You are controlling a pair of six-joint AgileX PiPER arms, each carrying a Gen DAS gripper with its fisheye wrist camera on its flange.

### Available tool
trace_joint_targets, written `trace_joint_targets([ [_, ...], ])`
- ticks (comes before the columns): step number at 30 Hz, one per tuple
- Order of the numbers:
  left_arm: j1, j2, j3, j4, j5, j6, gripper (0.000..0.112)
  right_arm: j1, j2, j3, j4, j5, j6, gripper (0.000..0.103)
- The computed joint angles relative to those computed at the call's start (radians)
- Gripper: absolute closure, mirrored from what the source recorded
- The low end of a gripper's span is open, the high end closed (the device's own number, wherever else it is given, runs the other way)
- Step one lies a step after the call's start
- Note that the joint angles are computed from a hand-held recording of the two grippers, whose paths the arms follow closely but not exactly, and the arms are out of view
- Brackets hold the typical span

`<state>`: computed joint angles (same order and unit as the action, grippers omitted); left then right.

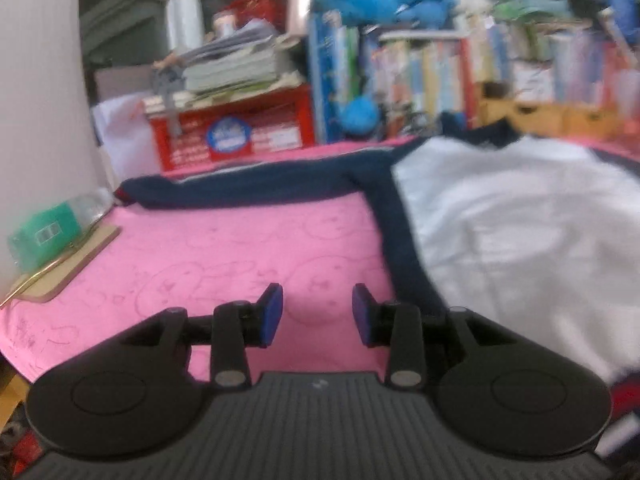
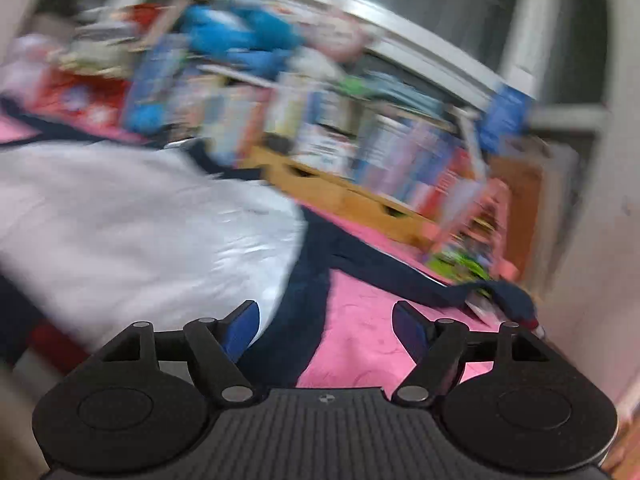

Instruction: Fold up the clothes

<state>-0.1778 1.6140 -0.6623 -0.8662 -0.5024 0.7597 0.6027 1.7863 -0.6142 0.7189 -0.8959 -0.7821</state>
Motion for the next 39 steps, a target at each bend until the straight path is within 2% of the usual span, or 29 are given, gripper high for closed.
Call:
trace_joint_targets([
  [2, -0.007, -0.066, 0.090, 0.189, -0.010, -0.087, 0.076, 0.004, -0.049, 0.111, -0.127, -0.012, -0.043, 0.029],
  [4, -0.010, -0.125, 0.155, 0.379, 0.014, -0.173, 0.075, 0.021, -0.053, 0.174, -0.212, -0.041, -0.105, 0.025],
  [7, -0.010, -0.197, 0.227, 0.655, 0.050, -0.317, 0.073, 0.023, -0.073, 0.197, -0.283, 0.028, -0.103, 0.023],
  [11, -0.033, -0.228, 0.280, 0.821, 0.066, -0.439, 0.070, 0.051, -0.040, 0.209, -0.348, 0.040, -0.142, 0.020],
  [13, -0.075, -0.221, 0.291, 0.772, 0.068, -0.393, 0.069, 0.064, -0.009, 0.199, -0.371, 0.031, -0.144, 0.020],
  [15, -0.150, -0.201, 0.303, 0.620, 0.036, -0.258, 0.064, 0.074, 0.026, 0.165, -0.353, -0.015, -0.152, 0.020],
  [17, -0.216, -0.171, 0.296, 0.466, -0.005, -0.118, 0.064, 0.095, 0.015, 0.140, -0.302, -0.036, -0.126, 0.020],
  [22, -0.339, -0.120, 0.276, 0.253, -0.122, -0.023, 0.057, 0.128, -0.047, 0.048, -0.194, -0.069, 0.028, 0.020],
  [24, -0.373, -0.108, 0.257, 0.191, -0.154, 0.009, 0.056, 0.129, -0.054, -0.024, -0.159, -0.056, 0.091, 0.020],
  [26, -0.407, -0.090, 0.235, 0.128, -0.193, 0.046, 0.051, 0.117, -0.057, -0.112, -0.129, 0.001, 0.160, 0.020],
  [27, -0.434, -0.055, 0.216, 0.064, -0.252, 0.094, 0.046, 0.100, -0.061, -0.149, -0.123, 0.040, 0.188, 0.020],
  [29, -0.486, 0.054, 0.166, -0.097, -0.426, 0.200, 0.045, 0.078, -0.072, -0.188, -0.106, 0.094, 0.218, 0.020],
  [30, -0.476, 0.091, 0.134, -0.160, -0.465, 0.235, 0.044, 0.075, -0.075, -0.186, -0.093, 0.102, 0.201, 0.020],
  [31, -0.455, 0.089, 0.129, -0.184, -0.465, 0.230, 0.044, 0.080, -0.075, -0.168, -0.070, 0.098, 0.163, 0.020],
  [34, -0.344, 0.050, 0.113, -0.204, -0.374, 0.217, 0.044, 0.097, -0.056, -0.078, 0.043, 0.080, -0.007, 0.023],
  [35, -0.310, 0.037, 0.103, -0.219, -0.348, 0.227, 0.044, 0.100, -0.041, -0.057, 0.099, 0.076, -0.090, 0.034],
  [36, -0.303, 0.009, 0.097, -0.232, -0.360, 0.278, 0.043, 0.095, -0.021, -0.039, 0.131, 0.061, -0.136, 0.041],
  [37, -0.283, -0.055, 0.096, -0.217, -0.333, 0.315, 0.041, 0.073, -0.026, -0.028, 0.144, 0.058, -0.143, 0.050],
  [39, -0.265, -0.149, 0.100, -0.196, -0.302, 0.380, 0.033, 0.011, -0.133, 0.007, 0.107, 0.098, -0.035, 0.049],
])
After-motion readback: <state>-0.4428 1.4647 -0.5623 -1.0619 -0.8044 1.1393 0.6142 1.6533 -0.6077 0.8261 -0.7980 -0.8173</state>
